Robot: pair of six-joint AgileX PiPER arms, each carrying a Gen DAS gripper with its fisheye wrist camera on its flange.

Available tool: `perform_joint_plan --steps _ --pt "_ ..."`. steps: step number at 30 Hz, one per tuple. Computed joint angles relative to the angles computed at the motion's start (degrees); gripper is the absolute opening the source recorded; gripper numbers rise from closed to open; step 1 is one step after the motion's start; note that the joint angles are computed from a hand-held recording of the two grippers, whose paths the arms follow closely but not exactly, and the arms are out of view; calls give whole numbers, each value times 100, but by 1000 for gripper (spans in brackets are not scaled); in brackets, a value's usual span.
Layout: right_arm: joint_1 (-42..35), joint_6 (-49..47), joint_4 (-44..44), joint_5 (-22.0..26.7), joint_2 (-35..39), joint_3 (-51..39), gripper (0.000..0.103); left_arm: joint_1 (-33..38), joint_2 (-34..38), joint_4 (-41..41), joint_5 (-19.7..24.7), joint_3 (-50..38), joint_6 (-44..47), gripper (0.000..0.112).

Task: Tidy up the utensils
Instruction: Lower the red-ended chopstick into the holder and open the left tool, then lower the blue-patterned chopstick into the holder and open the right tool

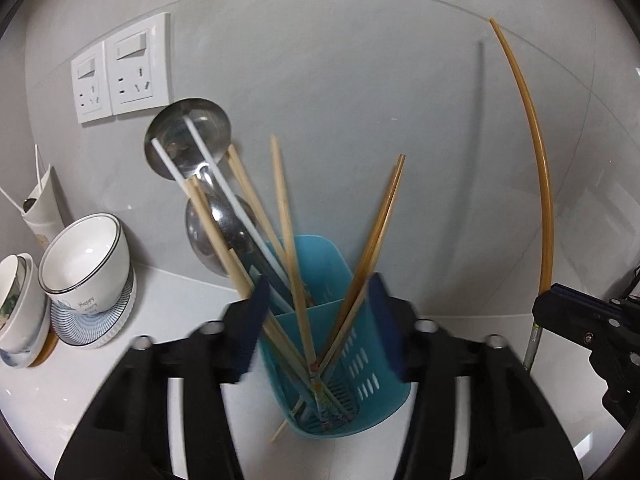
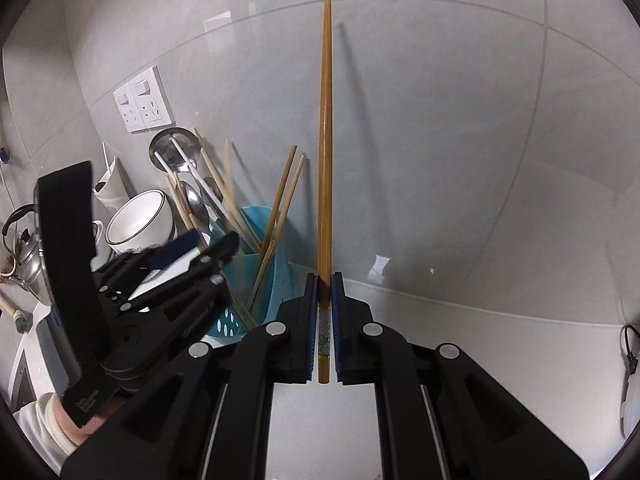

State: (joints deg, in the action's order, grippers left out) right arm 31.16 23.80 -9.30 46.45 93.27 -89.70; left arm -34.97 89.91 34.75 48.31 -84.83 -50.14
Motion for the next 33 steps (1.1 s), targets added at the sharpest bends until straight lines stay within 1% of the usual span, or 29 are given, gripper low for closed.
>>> perform_joint_plan --steps 1,5,6,8,11,14,18,21,23,33 --pt "6 0 7 6 18 -18 6 8 -14 -52 98 -18 83 58" --pt "-24 -39 107 -43 69 -24 6 27 -172 -141 402 9 221 82" --pt "-26 -30 114 -57 89 -41 6 22 -248 -187 488 32 265 84" --pt "-32 -41 170 -133 94 -37 6 31 -381 -192 597 113 257 94" --pt "9 3 152 -262 93 -28 6 92 -536 -272 786 175 338 97" --pt "123 164 34 -476 73 33 6 106 -659 -166 973 288 291 97" --pt "345 401 -285 -739 161 -9 6 322 -824 -335 1041 430 486 97" --pt "441 369 -347 -866 287 -117 6 486 -904 -484 1122 422 660 97" --pt "439 241 -207 -936 395 -199 6 472 -996 -507 1255 449 657 97" --pt "490 -70 -16 -1118 898 -586 6 863 -1229 -1126 1236 547 1173 97"
